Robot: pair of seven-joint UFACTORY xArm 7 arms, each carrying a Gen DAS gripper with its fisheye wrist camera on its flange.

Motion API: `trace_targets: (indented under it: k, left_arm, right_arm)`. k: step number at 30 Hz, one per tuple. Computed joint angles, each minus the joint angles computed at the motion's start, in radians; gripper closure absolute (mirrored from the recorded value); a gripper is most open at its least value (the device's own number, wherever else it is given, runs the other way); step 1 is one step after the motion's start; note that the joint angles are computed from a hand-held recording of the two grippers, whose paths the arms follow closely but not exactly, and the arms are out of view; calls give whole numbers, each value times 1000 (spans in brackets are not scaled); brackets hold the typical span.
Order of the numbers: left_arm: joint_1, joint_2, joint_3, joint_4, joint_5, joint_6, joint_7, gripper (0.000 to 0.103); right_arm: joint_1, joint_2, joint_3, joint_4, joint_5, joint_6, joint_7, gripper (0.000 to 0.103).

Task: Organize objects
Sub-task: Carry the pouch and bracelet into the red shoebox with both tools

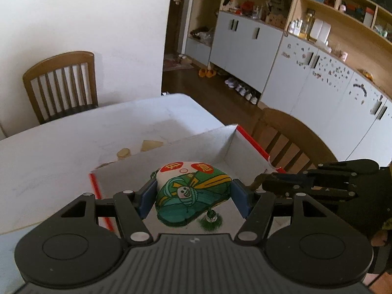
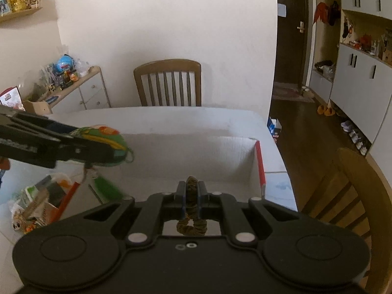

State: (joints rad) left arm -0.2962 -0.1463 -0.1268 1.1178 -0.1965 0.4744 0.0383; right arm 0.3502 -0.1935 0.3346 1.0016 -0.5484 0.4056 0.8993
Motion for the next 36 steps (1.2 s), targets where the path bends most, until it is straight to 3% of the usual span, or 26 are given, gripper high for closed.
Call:
trace_targets:
  k: [11, 26, 31, 36]
  left_arm:
    - [-5, 170, -29, 75, 167, 50, -140, 37]
    - [-25, 268, -27, 159, 157, 221, -136, 33]
    - [-22, 283, -24, 184, 144, 256, -162, 28]
    - [-21, 258, -21, 169, 150, 244, -190, 28]
  right_arm:
    - [42, 65, -50, -16, 122, 3, -135, 96]
    - [81, 90, -84, -23, 313, 63, -331, 95]
    - [79, 99, -83, -13, 315, 77, -333, 86]
    - [74, 92, -88, -12, 324, 72, -336, 83]
